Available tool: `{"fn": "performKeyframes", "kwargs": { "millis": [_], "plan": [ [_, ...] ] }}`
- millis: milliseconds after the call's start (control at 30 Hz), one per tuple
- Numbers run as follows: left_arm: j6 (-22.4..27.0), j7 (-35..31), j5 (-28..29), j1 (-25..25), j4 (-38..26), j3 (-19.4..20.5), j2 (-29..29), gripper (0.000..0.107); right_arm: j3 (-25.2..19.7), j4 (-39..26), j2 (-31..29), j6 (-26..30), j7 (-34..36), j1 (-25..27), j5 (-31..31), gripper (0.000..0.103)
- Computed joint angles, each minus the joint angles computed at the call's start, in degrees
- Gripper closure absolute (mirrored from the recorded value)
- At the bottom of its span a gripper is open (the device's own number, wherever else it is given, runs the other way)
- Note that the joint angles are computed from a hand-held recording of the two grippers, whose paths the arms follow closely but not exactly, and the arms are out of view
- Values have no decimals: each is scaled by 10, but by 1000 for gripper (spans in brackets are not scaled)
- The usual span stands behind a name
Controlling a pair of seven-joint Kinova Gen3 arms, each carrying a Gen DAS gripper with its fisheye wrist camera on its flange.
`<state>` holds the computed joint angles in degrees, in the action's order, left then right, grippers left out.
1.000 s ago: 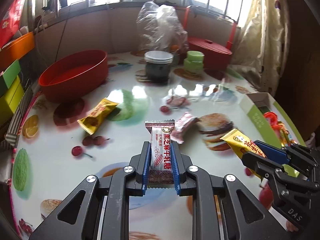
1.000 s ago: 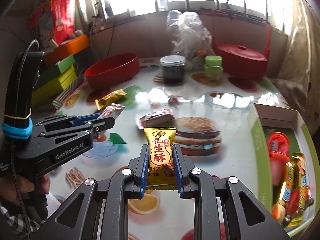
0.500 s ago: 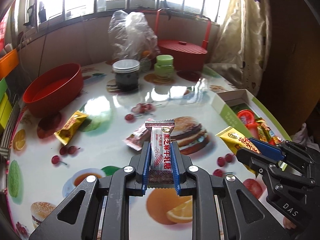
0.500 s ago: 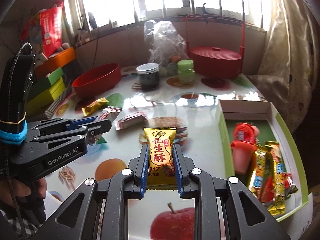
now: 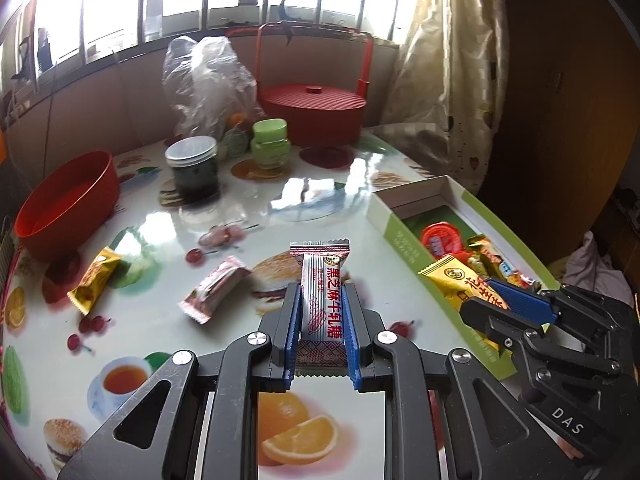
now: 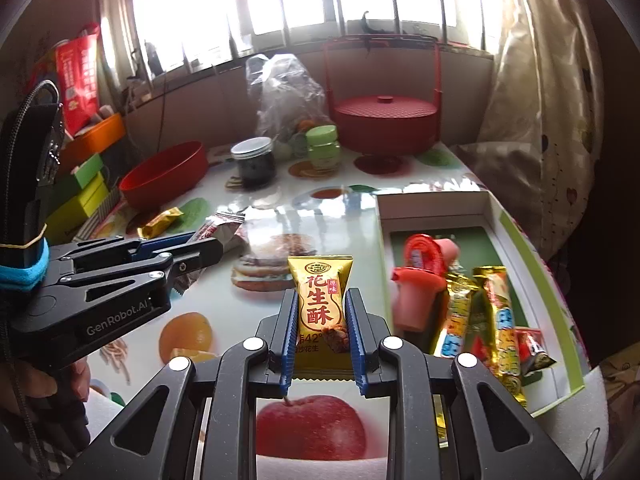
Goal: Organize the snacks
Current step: 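Carry the white candy packet and yellow packet over the gift box with both tools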
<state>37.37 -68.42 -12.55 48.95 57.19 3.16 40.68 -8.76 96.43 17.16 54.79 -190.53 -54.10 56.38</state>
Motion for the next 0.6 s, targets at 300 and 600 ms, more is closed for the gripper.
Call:
{"fn": "performKeyframes", "kwargs": {
  "millis": [300, 600],
  "plan": [
    [21, -36, 19, 2, -50, 23, 27, 87, -9, 26, -20, 28, -31, 0, 4, 81],
    [55, -75, 51, 8, -122, 31, 64, 87, -25, 58, -42, 53, -66, 15, -4, 81]
  ]
}}
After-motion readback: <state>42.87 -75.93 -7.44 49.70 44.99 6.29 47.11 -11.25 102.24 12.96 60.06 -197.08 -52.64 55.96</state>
